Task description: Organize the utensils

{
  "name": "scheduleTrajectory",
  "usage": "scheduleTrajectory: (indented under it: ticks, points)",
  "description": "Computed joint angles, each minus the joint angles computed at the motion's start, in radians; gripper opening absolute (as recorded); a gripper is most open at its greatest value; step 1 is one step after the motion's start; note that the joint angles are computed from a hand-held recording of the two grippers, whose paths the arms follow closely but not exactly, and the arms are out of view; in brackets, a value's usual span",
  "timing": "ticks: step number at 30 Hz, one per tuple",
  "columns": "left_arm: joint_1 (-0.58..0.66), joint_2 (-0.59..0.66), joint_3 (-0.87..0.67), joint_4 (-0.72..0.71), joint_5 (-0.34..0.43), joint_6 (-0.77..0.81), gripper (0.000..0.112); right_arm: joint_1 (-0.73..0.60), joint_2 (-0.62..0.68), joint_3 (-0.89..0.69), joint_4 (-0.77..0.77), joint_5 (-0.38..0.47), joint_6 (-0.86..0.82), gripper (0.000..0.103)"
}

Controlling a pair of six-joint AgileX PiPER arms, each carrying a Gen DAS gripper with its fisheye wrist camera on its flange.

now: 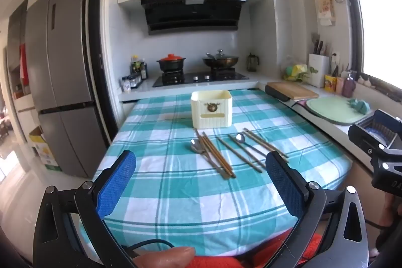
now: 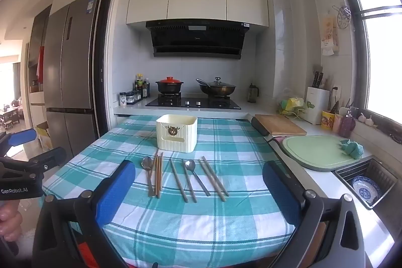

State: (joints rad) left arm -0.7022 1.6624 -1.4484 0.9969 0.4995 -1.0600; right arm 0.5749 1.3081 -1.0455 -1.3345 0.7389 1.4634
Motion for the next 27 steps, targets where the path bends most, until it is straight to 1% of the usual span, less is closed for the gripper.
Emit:
scheduleTrajectory:
  ticks: [6,8,9,16,17,25,27]
  points:
    - [0.005,0.001,0.001,0.003,-0.009,-0.004,0.103,0.01,-0.003,0.0,-0.001,0.026,0.0,0.103]
    - [-0.008,-0.005,0.006,0.017,0.005,-0.017,0.103,0.014,0.0,-0.005,0.003,0.034,-0.005,0.103]
    - [-0.009,-0.004,0.004,0.014,0.007,-0.014,0.103,0.0,-0.017,0.005,-0.002,-0.004,0.009,0.103]
    - [-0.02,-0.008,-0.003,-0.014,0.023,0.01,0.103,0.006,-0.02,0.006,0.001,0.003,0.006,0.103]
    - [0.0,-0.008,-0.006,-0.038,0.011,0.029,0.103,0.01,-0.021,0.005,0.003,0.009,0.004,0.103]
    - [-0.015,-0.024,-0.004,-0.044,0.035,0.029,0.103,-0.006,-0.025,0.006,0.015,-0.006,-0.009,0.103]
    - [0.003,-0.004,-0.01,-0.048,0.01,0.035,0.103,-0.004,-0.024,0.006,0.015,-0.004,-0.008,0.103]
